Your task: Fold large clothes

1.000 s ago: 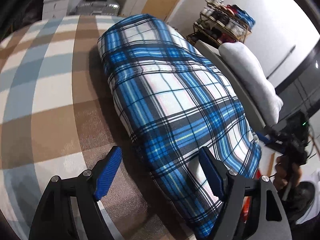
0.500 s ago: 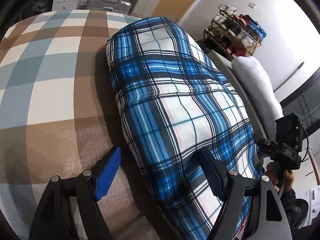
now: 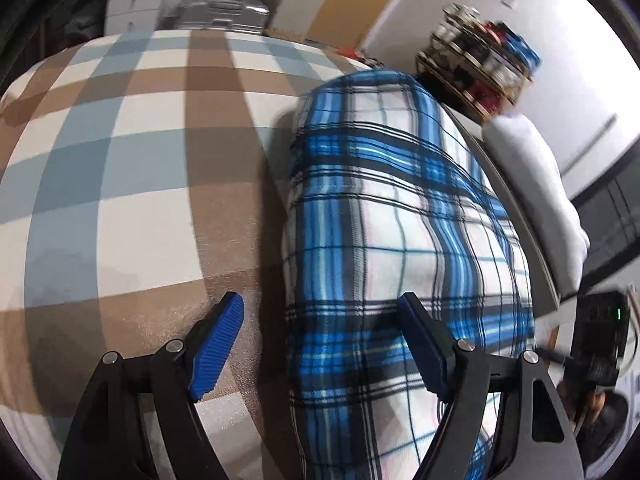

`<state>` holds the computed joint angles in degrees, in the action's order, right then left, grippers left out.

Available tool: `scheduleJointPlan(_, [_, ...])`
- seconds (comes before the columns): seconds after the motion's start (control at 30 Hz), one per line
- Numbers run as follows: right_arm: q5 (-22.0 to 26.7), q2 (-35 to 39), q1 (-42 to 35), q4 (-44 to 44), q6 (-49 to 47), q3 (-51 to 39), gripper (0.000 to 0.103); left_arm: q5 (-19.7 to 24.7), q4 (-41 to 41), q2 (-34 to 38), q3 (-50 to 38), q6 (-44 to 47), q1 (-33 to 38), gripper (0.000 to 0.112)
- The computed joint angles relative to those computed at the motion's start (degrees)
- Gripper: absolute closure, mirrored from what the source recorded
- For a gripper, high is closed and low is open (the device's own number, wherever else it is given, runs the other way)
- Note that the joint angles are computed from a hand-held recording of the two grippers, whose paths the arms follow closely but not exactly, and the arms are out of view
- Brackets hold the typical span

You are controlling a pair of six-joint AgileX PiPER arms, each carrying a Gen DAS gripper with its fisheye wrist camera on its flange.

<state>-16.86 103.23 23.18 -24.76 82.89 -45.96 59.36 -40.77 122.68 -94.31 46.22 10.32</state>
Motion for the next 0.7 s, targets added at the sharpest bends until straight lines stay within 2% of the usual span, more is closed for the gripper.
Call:
scheduleJointPlan(0.1, [-1.1, 1.5, -2.8, -4.6, 3.9, -1.6, 0.037, 2.6, -0.1, 0.8, -1.3, 0.5, -0.3, 0.037])
scheduleJointPlan(0.2, [-2.0, 4.3, -4.8, -12.5, 9.7, -5.5, 0.035, 3.5, 0.4, 1.5, -2.2, -0.2, -0.5, 0.037])
scheduleJointPlan(0.33, [-1.0, 6.2, -6.0, -22.3, 17.8, -9.7, 0.029, 4.8, 0.8, 1.6, -3.3, -0.3, -0.2, 0.037])
scheduleJointPlan(0.43, [-1.8, 7.0, -6.3, -23.6, 18.8, -10.8, 0.024, 6.5, 0.4, 2.2, -4.2, 0.5, -0.4, 0.037])
scheduleJointPlan(0.53, [-3.0, 7.8, -6.5, -20.5, 15.7, -11.0, 0.024, 7.5, 0.4, 3.4, -5.5, 0.3, -0.7, 0.037])
scheduleJointPlan(0.7, [-2.4, 8.7, -6.5, -20.9, 15.5, -12.4, 0.024, 8.0, 0.6, 4.0, -7.1, -0.3, -1.1, 0.037])
